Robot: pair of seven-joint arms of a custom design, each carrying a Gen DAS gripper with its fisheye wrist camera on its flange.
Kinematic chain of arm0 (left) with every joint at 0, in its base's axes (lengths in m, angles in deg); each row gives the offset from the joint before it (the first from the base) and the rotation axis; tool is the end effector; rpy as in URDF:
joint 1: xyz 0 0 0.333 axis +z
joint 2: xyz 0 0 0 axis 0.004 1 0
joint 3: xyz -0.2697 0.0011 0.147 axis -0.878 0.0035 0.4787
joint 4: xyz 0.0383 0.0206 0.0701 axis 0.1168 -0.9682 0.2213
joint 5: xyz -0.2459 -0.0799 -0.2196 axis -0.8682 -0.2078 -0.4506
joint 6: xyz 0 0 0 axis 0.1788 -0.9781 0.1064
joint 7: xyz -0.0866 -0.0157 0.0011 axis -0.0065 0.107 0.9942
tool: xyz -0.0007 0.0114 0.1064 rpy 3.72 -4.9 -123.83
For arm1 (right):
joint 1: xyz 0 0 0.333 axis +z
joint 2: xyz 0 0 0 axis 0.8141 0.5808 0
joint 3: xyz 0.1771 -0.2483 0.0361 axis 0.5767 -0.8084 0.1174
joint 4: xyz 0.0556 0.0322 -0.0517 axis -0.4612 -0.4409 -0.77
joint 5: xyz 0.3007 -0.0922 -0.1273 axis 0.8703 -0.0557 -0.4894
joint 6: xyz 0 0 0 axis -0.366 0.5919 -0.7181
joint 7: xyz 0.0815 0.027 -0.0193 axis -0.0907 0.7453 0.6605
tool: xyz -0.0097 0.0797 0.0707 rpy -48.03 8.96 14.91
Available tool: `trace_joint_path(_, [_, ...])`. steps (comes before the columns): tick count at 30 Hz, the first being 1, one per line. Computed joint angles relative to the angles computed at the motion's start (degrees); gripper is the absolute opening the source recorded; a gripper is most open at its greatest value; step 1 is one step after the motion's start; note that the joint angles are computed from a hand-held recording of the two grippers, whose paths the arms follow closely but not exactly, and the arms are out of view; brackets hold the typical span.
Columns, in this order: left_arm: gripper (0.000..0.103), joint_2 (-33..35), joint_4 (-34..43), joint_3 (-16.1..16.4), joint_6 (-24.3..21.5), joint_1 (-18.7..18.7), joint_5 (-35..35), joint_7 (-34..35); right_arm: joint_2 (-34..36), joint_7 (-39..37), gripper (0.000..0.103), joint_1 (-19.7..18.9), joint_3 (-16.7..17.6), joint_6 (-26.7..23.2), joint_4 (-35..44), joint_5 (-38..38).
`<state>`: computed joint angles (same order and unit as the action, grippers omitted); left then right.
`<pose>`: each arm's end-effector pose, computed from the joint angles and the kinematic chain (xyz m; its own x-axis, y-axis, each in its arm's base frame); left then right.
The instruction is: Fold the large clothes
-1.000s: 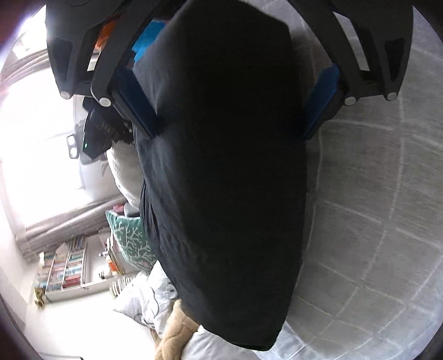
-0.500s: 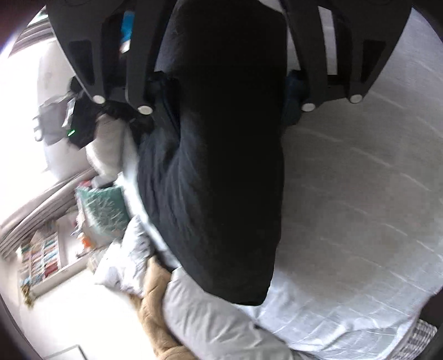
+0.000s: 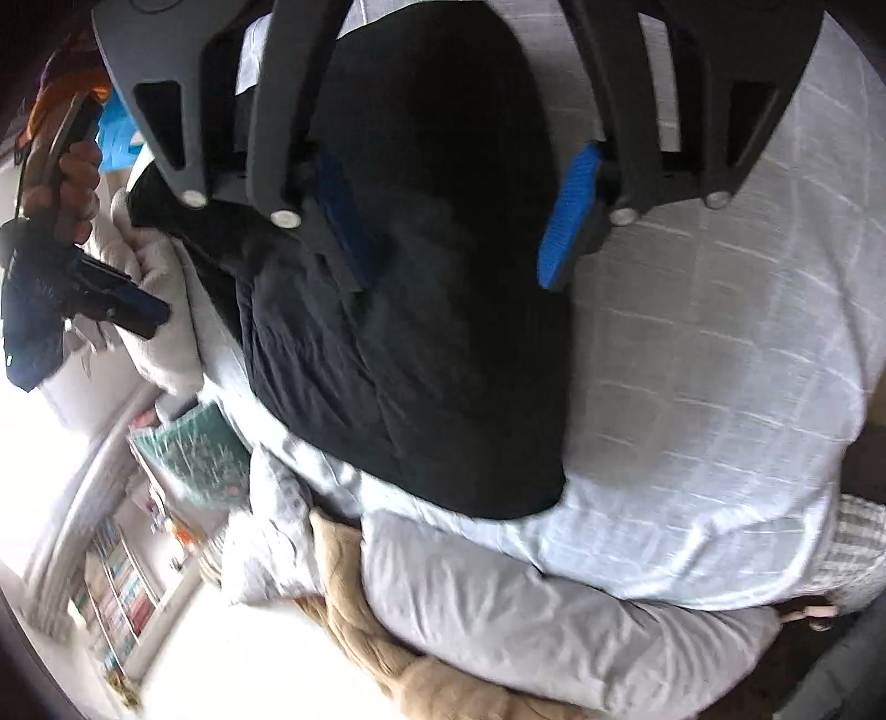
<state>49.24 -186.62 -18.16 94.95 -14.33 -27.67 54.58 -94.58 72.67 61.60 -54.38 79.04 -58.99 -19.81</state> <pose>0.4613 -0.1290 0.5392 -0.1523 -0.9037 0.4002 -0.8058 -0.1209 -0.5797 0.4910 0.0246 0.5847 0.1458 -0.8713 -0.4686 -0.7965 0.1776 -0.5780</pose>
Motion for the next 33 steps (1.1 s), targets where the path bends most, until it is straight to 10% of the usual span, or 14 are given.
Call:
trace_joint_path(4, [0.064, 1.1, -1.1, -3.4, 3.2, 0.9, 9.1, -2.9, 2.7, 11.9, 0.05, -0.7, 4.3, -3.3, 0.8, -18.0])
trace_joint_path(9, [0.068, 0.9, -2.6, -2.5, 5.7, -0.9, 12.2, -3.7, 6.1, 10.2, 0.048, -0.1, 2.5, -8.6, -0.3, -14.6])
trace_joint_path(11, [0.068, 0.9, -2.3, -1.1, 6.2, -2.3, 9.1, -2.3, 5.3, 7.3, 0.026, 0.1, 2.2, -6.1, -1.3, -11.6])
trace_joint_path(17, [0.064, 1.2, -0.4, 2.9, 8.5, -10.0, -12.4, 14.4, -6.8, 8.8, 0.022, -2.9, 9.9, 23.1, -14.2, -25.3])
trace_joint_path(20, [0.064, 3.4, 1.0, -0.6, 6.3, -8.3, -8.6, 15.0, -2.7, 20.2, 0.025, -10.3, 13.1, 16.6, -11.4, -36.3])
trace_joint_path(24, [0.068, 4.4, 0.0, -7.1, 9.0, -3.3, 12.9, 3.6, 4.9, 23.6, 0.039, -9.6, 8.3, 1.7, -5.6, -33.9])
trace_joint_path(28, [0.068, 3.9, 2.4, -3.9, 6.7, -5.7, 7.8, 7.1, 0.5, 24.0, 0.043, -7.0, 5.1, 5.4, -7.1, -32.5])
trace_joint_path(33, [0.068, 6.0, 4.5, -4.6, 14.5, -4.3, 7.0, 1.6, -2.3, 25.3, 0.044, -4.5, 4.3, 18.5, -9.6, -30.8])
